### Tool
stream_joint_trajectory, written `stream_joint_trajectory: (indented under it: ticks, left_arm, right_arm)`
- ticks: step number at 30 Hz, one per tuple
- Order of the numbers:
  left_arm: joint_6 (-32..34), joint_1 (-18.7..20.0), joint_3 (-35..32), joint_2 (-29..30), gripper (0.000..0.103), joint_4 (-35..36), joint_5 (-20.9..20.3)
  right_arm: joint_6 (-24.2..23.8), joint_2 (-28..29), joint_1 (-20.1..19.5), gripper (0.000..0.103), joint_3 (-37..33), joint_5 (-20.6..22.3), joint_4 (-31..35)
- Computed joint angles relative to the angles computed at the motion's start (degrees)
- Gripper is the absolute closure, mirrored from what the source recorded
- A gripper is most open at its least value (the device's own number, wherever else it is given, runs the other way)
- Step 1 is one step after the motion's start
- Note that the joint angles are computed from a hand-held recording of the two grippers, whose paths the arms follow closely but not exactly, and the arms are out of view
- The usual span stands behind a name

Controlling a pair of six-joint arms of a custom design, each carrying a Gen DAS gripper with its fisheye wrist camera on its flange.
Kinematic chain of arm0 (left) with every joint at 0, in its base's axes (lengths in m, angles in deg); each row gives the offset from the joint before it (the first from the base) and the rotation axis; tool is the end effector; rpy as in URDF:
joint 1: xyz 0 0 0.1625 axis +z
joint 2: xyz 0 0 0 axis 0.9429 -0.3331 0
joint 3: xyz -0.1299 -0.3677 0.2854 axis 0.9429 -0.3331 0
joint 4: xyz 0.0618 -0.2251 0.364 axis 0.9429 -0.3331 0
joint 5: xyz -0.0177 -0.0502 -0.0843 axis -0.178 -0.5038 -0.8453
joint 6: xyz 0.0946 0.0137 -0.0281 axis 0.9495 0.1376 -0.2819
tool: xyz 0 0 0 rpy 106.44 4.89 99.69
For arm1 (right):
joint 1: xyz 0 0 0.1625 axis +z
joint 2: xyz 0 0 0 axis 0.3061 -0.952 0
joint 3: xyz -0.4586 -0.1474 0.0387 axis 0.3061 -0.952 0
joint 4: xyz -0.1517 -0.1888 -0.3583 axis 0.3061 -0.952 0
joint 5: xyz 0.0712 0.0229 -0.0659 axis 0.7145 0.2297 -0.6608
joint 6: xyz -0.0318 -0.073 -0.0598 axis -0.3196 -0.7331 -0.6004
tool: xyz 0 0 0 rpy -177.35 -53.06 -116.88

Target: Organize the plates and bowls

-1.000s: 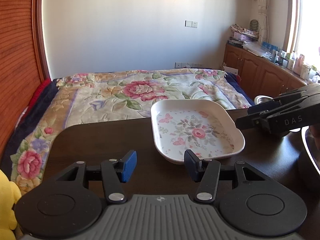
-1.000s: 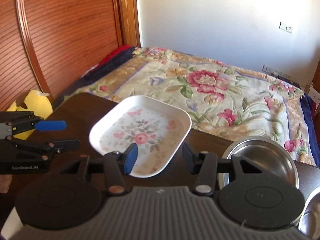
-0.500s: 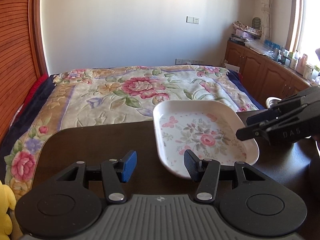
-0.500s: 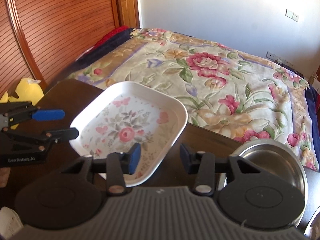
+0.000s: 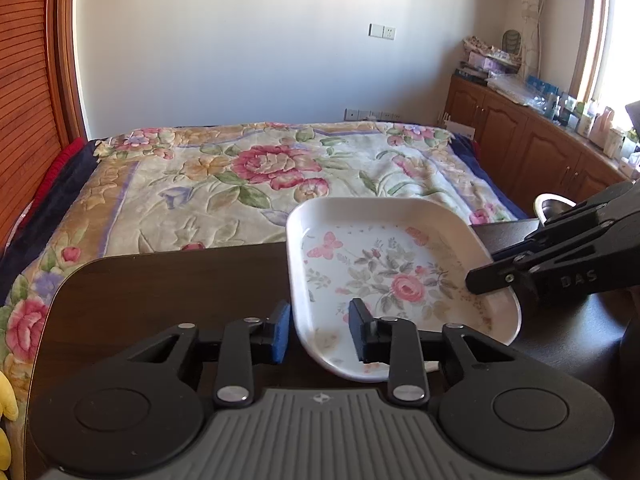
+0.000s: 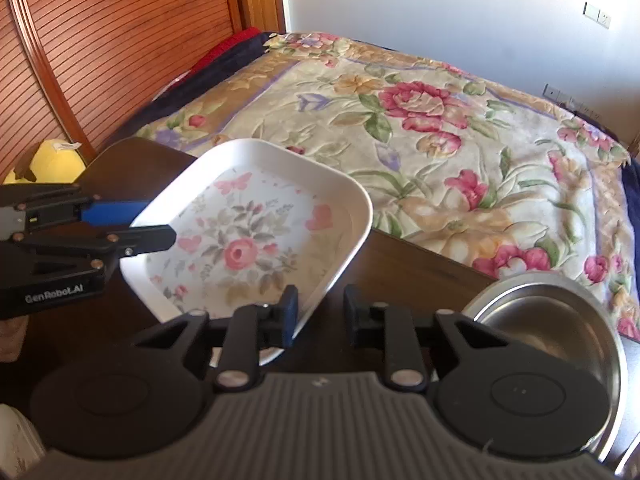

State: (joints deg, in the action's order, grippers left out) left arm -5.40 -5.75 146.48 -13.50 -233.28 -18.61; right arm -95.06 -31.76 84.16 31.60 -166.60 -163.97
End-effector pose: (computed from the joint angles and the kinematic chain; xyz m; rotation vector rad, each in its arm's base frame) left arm -0.0663 -0.6028 0.1536 0.5506 2.2942 -0.9637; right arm 0.2414 -0.6866 0.0517 0.9784 -2.4251 0.4572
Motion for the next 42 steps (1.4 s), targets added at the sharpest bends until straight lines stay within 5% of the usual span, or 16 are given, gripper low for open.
stream_joint_trajectory:
  ticks: [6,42]
  left_arm:
    - [-1.9,0.2,0.0,-0.8,0.082,2.2,-0.1]
    - [-6.0,-10.3,13.8,-10.8,0.082,1.1,4.0]
  right_arm:
    - [0.1,-0.4,-0.1,0.086,-0.1,0.9,1.7]
    - [-0.5,-9.6,0.8,0.088,12.9,6.3,-6.6]
